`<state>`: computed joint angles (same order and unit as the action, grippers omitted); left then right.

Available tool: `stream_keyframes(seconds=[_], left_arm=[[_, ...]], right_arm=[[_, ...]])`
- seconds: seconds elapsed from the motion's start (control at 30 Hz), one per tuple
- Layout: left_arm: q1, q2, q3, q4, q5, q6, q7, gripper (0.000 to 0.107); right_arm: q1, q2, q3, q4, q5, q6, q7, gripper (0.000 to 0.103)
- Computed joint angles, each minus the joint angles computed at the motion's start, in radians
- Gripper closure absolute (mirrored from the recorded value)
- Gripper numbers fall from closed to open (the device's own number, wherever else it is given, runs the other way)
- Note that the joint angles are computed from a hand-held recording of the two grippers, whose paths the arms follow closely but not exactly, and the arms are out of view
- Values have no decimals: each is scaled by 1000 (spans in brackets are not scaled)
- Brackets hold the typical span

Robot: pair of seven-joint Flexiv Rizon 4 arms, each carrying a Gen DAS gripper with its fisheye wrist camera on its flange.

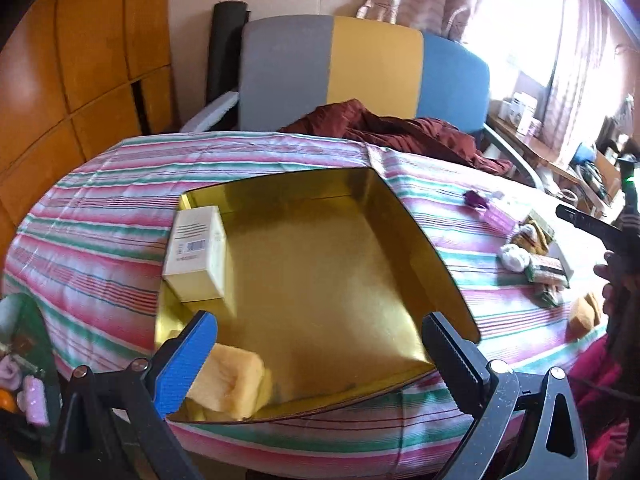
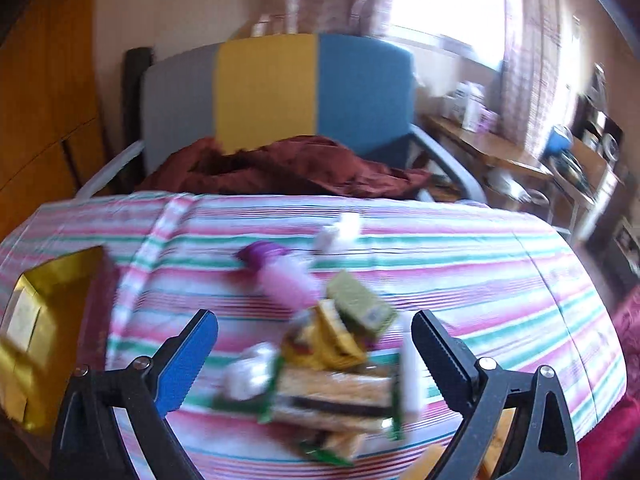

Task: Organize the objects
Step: 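Move both open tools back to the pile of items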

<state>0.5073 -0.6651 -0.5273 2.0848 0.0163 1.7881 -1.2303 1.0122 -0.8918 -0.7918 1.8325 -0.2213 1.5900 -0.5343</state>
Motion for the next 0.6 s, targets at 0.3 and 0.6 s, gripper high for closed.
stream_keyframes(seconds=[0.3, 0.6], left_arm=[[-81, -7, 4, -62, -20, -49, 61, 4], [-191, -63, -20, -208, -113, -158, 154, 4]], right_arm=[[-129, 27, 106, 8, 58, 13, 91, 6], [-122, 26, 87, 40, 128, 70, 143, 6]])
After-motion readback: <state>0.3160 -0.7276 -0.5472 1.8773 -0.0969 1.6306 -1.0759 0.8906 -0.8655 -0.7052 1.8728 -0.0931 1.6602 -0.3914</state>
